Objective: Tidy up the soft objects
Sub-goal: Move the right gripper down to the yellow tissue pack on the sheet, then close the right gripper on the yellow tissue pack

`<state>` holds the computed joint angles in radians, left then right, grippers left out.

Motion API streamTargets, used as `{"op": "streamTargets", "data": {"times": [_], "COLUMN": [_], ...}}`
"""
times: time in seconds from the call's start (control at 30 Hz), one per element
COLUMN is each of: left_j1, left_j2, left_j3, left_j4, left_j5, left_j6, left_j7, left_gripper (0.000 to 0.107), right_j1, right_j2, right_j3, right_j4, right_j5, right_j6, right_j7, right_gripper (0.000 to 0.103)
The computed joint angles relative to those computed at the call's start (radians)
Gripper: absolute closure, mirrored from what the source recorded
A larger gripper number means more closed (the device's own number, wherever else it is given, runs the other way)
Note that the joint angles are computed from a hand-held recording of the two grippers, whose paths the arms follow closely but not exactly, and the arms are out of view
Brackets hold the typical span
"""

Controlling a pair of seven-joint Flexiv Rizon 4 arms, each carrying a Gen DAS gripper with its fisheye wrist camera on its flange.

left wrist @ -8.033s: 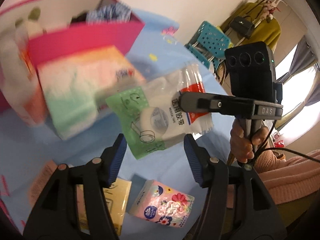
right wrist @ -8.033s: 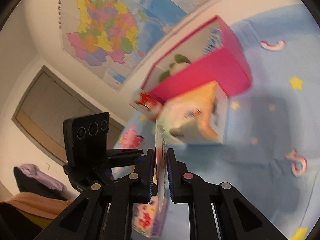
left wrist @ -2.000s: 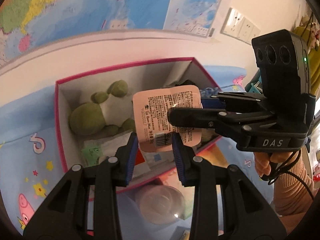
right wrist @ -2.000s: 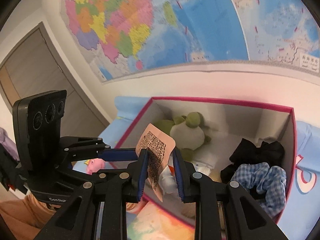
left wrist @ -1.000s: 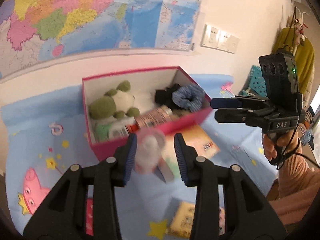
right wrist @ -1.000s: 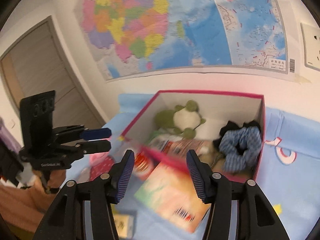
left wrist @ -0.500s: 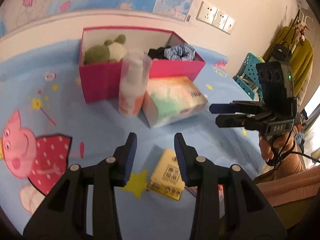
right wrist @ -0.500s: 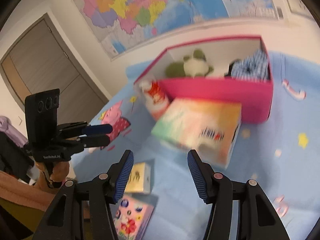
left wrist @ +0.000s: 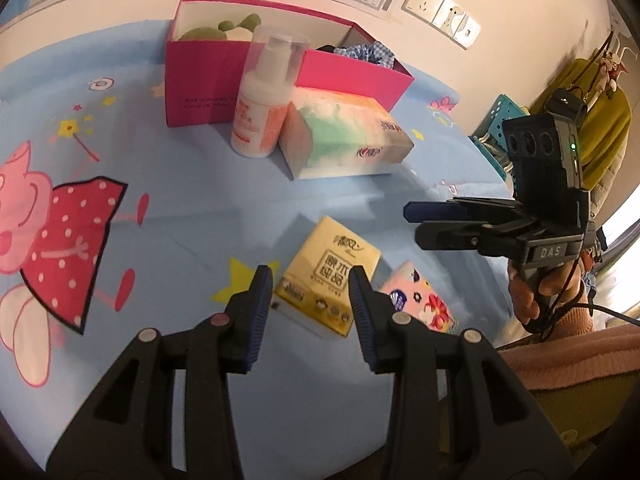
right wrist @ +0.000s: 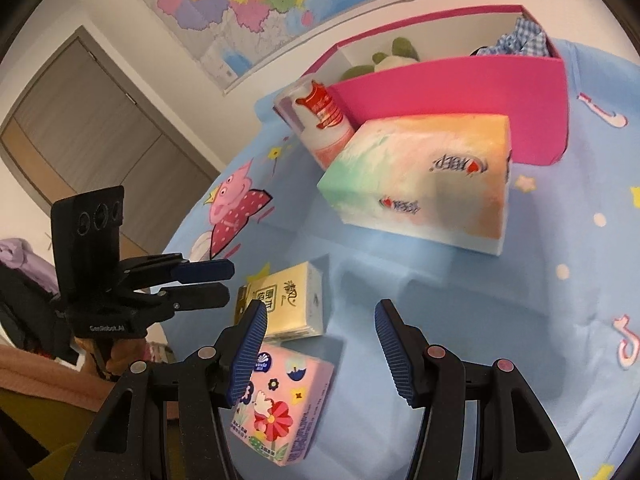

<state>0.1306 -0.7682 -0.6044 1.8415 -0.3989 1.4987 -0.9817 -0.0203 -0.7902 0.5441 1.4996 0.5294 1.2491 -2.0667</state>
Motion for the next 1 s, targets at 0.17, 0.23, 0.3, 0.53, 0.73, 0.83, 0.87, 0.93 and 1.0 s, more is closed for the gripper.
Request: {"op": "streamTargets", "data": {"times": [0.17,0.23,0.3,0.53,0.73,0.83,0.87,0.93,1.0], "left_j1": [0.010,0.014,0.021,0.045,0.041,0.032,0.033,0.032,0.027], "left_j2": [0.009,0.012,0.014,0.005,-0.005,-0.006,-0.008,-0.011,-0.011], "left_j3": [-0.009,-0.010,-0.016,-0.044,-0.049,-0.040,-0.045,-0.045,-0.038], "left_j4": [0.024,0.032,0.042,0.056,0.050,0.043,0.042,0.038,0.033], "left_j5": [0.002,0.003,0.002,-0.008,-0.031,-0.041,-0.046,-0.054,-0.060], "left_j6": [0.003,0.003,0.000,-0.025,-0.048,-0.055,-0.054,-0.058,-0.063], "left_j7": [-0.004,-0.006,-0.007,0.002,0.017,0.023,0.027,0.031,0.034], "left_gripper": [0.066,0.066,0.066,0.066,0.066,0.066,0.066,0.066,0.066], "right_j1": [0.008,0.016,0.019,0.027,0.037,0.043,0.048,0.055,0.059], "right_j2": [-0.014,-0.021,-0.024,-0.038,-0.047,-0.054,-0.057,-0.063,-0.065], "right_j3": [0.005,0.001,0.002,-0.001,-0.012,-0.017,-0.020,-0.025,-0.028], "right_j4": [-0.020,-0.033,-0.038,-0.055,-0.071,-0.081,-0.086,-0.093,-0.095], "right_j5": [0.001,-0.001,0.000,0.006,0.006,0.005,0.003,0.001,0.000], "right_j6": [-0.016,-0.021,-0.026,-0.040,-0.058,-0.071,-0.077,-0.084,-0.087], "right_j7": [-0.007,-0.004,-0.008,-0.008,-0.006,-0.004,0.000,0.005,0.008], "right_gripper": [0.046,0.046,0.046,0.046,0.046,0.046,0.046,0.046,0.048]}}
